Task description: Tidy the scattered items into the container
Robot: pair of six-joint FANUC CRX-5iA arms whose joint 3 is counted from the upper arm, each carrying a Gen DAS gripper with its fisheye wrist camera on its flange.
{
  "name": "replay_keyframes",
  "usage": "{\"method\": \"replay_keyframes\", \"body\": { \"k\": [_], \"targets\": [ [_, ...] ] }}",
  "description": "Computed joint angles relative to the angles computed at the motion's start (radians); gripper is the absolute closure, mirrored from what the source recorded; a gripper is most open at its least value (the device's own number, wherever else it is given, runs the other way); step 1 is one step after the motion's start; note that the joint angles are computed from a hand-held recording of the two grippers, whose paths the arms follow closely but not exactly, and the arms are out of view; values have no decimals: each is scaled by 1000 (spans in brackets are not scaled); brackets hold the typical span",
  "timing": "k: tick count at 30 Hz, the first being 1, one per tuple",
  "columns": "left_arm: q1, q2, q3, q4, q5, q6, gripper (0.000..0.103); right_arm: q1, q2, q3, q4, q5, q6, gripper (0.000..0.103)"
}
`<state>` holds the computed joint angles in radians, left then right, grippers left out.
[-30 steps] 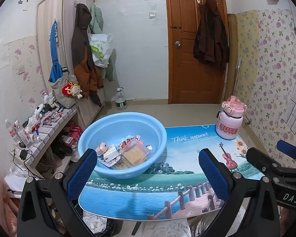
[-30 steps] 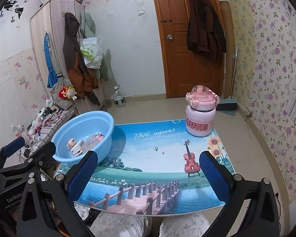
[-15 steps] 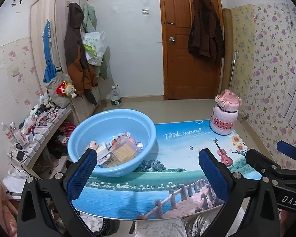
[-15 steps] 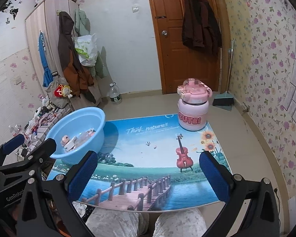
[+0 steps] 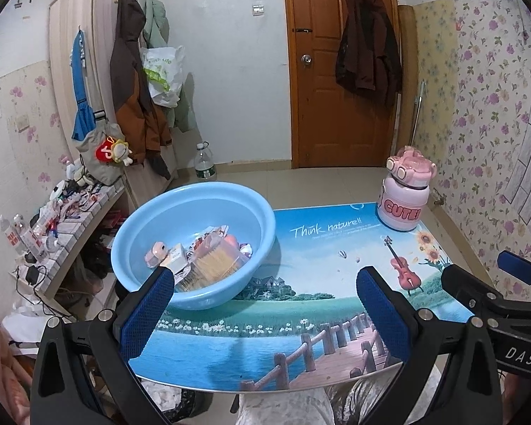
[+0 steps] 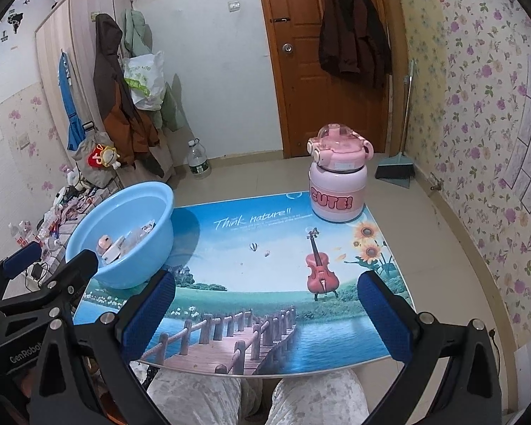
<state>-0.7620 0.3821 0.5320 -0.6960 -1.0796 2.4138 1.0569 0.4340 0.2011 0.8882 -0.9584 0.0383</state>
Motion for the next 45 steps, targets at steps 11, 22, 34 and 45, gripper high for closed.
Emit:
{"method": "replay_keyframes", "body": {
  "k": [11,22,34,45],
  "targets": [
    [22,13,0,47,0,-32,0,-5,29,36,-29,-21,38,0],
    [30,14,-8,60,-5,-36,0,-6,41,52,-45,-30,59,0],
    [33,15,-8,71,-8,-39,0,-4,42,52,-45,-35,60,0],
    [41,14,-17,86,-3,-43,0,-2,56,79,-73,-61,96,0]
  ]
}}
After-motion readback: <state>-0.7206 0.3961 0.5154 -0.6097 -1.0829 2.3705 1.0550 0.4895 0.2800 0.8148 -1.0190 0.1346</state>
